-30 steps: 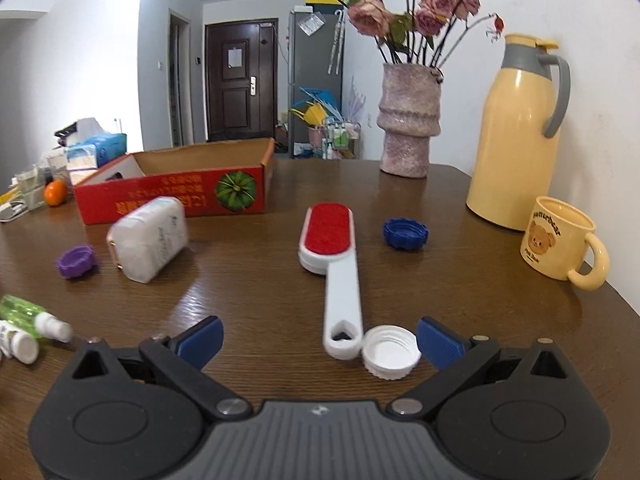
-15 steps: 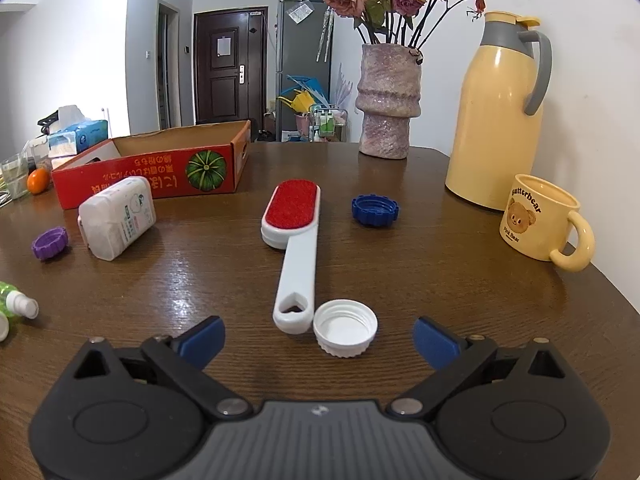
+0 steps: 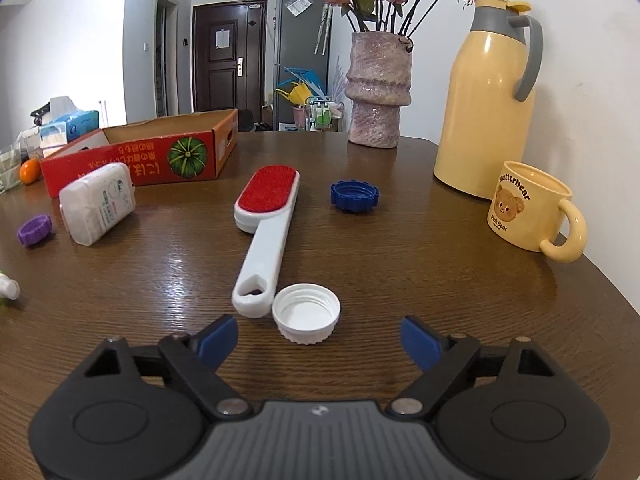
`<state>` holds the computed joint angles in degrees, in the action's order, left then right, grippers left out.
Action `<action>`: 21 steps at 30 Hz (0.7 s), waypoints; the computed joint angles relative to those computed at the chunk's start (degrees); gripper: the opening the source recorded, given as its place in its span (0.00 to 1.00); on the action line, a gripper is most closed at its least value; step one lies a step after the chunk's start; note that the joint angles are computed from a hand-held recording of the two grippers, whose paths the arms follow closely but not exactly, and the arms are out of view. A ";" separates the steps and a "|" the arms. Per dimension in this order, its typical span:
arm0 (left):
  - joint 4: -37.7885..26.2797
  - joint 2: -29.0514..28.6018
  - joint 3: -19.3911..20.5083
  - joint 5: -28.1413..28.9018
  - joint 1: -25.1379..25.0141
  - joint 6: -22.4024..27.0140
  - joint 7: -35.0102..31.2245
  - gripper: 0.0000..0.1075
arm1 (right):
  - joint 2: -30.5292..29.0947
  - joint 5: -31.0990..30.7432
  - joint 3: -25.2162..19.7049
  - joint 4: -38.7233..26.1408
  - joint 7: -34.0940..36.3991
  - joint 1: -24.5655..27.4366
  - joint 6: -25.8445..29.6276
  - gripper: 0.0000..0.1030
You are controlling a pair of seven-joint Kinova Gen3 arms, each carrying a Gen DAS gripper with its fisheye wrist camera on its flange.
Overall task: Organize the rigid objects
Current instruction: 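Move the right tool toward the white bottle cap beside the lint roller, then close the right gripper on the white bottle cap and lift it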
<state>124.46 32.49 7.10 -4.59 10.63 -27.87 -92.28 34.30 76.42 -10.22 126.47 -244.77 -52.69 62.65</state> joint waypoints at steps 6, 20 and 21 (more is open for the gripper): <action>0.47 -0.69 -0.79 1.21 0.75 -0.55 -0.22 0.38 | 0.44 3.54 0.41 0.97 -1.20 2.02 -1.53 0.70; 0.73 -1.65 -0.92 1.95 0.80 -0.54 -0.18 0.38 | -0.07 8.68 -2.70 3.39 -6.26 4.32 -1.85 0.38; 0.80 -1.79 -1.21 2.30 1.12 -0.56 -0.39 0.38 | -0.10 8.36 -2.81 3.34 -6.31 4.03 -1.54 0.38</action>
